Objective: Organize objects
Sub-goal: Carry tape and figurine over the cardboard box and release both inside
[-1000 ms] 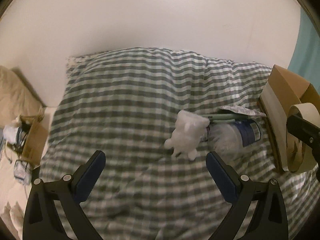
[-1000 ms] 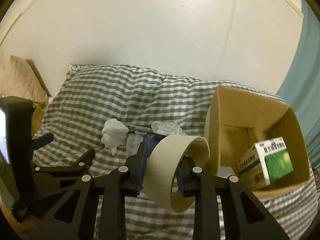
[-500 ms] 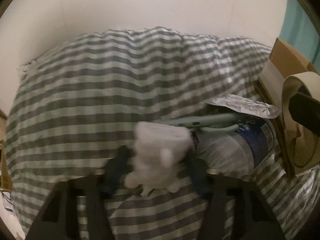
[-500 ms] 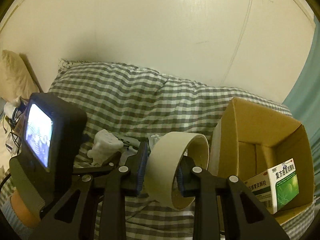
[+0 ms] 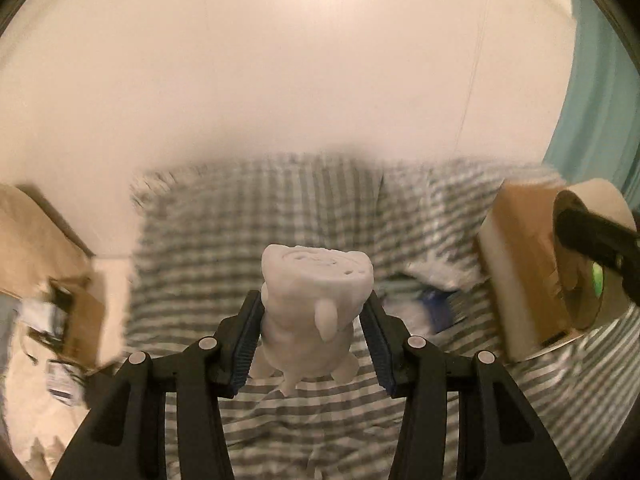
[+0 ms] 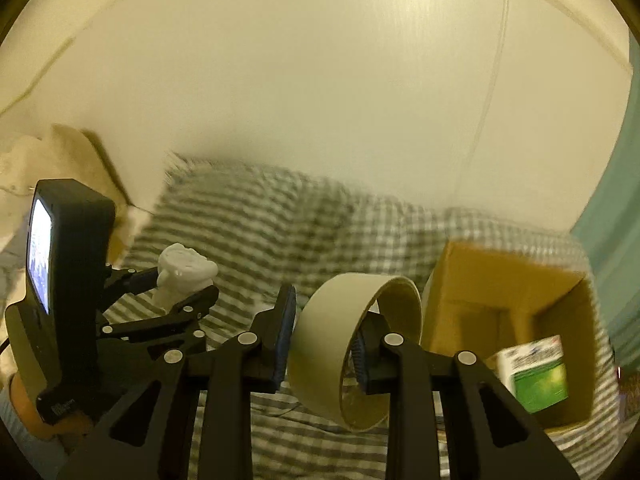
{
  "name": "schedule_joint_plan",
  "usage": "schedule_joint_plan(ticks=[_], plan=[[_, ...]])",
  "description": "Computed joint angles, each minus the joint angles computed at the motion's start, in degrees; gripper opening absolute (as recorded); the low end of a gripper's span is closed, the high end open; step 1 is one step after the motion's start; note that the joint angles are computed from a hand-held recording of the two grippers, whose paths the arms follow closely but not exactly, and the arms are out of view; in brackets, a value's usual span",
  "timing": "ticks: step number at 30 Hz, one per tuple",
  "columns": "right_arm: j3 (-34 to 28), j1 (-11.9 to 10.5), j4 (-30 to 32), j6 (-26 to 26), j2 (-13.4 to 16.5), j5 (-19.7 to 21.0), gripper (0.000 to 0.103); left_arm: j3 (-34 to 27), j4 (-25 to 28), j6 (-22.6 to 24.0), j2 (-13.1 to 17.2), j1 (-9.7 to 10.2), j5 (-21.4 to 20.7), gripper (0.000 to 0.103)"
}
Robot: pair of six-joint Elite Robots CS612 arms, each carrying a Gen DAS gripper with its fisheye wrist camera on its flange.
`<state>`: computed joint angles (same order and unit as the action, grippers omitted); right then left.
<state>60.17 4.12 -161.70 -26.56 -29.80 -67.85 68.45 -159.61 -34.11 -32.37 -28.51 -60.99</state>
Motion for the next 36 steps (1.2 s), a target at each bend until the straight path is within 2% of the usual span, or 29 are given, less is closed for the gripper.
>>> schedule_joint_plan(ticks=[4,6,10,13,15,17,25,29,33,34,35,36], plan=[[3.7,-1.4,-2.0,-4.0,-4.9,4.1,0.024,2.6,-3.9,0.6,-3.7,-1.89,3.3,0.050],[5.4,-2.0,-3.1,-6.8,-6.9,4.5,0.024,2.0,-5.5,1.3,-4.0,-2.71,3.7,0.050],[8.3,-3.8,-2.7,-13.1,-10.6,5.4,0.024,-0.3,-6.8,3.2,-3.8,-4.39,3.2,0.050],[8.5,-5.3,-2.2,-14.3,-11.1,5.6,0.024,-4.3,-5.7,3.9,-1.8,-5.23,0.8,0.050],[7.0,-6.3,-0.3,-13.5,-10.2,6.7,0.024,-7.8,-3.9,4.2,0.1,-5.54,-0.9,0.050],[3.1,-7.3,4.6,-12.2,-8.0,8.1,0.024,-11.3,-1.4,4.5,2.2,-5.81,-1.8,0.050],[-14.0,-9.0,19.6,-9.3,3.1,6.3,0.024,-27.0,10.9,3.4,11.7,-5.56,-6.2,0.050],[-19.1,-9.2,23.2,-8.2,6.5,7.0,0.025,-34.6,16.2,3.6,16.0,-5.30,-7.1,0.050],[-24.6,-9.3,27.5,-7.4,10.0,7.8,0.026,-37.8,18.1,2.9,18.0,-4.98,-7.8,0.052],[-24.7,-9.0,27.5,-7.5,10.0,7.1,0.027,-38.1,18.5,2.6,18.2,-4.89,-8.0,0.053],[-25.0,-9.3,27.4,-7.8,10.2,6.7,0.035,-38.1,18.6,2.4,18.2,-4.82,-8.0,0.054],[-24.9,-9.2,27.0,-7.8,10.2,6.0,0.050,-37.9,18.7,2.3,18.1,-4.83,-7.9,0.061]])
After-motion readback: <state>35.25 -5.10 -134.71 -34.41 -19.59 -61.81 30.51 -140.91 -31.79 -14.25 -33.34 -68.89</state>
